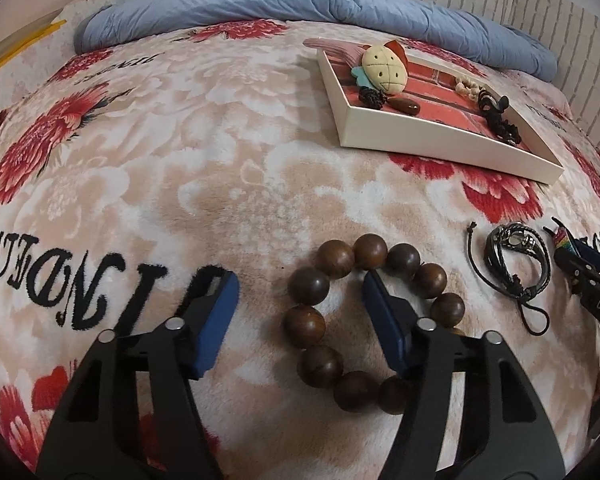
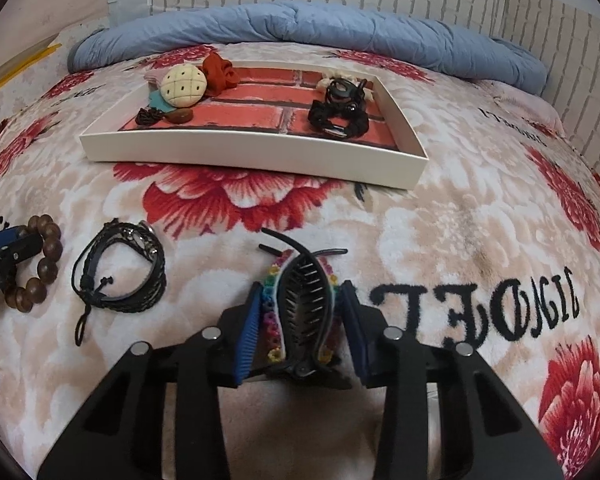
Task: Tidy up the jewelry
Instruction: 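Grasp the wooden bead bracelet with left tool while right tool grasps rainbow hair claw, then carry the bead bracelet and rainbow claw into the tray and open both tools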
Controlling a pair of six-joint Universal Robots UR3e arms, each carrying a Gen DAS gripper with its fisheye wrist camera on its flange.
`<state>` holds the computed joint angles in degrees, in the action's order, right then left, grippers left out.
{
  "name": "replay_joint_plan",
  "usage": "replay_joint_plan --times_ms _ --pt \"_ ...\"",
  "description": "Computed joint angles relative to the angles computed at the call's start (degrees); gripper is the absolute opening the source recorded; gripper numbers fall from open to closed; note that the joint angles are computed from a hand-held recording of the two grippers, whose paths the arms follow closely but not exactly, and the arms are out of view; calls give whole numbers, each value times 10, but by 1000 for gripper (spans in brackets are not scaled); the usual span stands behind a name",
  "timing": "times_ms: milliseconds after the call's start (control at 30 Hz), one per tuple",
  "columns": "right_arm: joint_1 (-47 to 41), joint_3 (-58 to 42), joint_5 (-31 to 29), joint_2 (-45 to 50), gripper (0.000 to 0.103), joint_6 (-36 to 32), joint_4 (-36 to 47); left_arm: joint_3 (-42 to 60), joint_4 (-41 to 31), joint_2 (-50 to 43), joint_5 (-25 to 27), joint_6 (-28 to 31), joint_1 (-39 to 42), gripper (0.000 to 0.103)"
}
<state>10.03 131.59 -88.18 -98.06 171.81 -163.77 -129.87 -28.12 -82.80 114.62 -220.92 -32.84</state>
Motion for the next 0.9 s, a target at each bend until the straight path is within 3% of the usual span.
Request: replay_joint_plan --times_ms 167,233,467,500,900 --pt "-6 6 9 -8 39 0 2 10 -8 -8 6 4 -10 46" --pt "-6 5 8 -9 39 0 3 7 -2 -4 0 11 -7 33" --pt "-10 5 13 -16 39 -1 6 -4 13 7 -8 17 -4 26" --pt "-14 7 17 -21 39 -1 7 -4 15 7 -6 17 -5 19" --pt "-48 1 64 -70 38 -6 41 43 19 20 53 35 -70 18"
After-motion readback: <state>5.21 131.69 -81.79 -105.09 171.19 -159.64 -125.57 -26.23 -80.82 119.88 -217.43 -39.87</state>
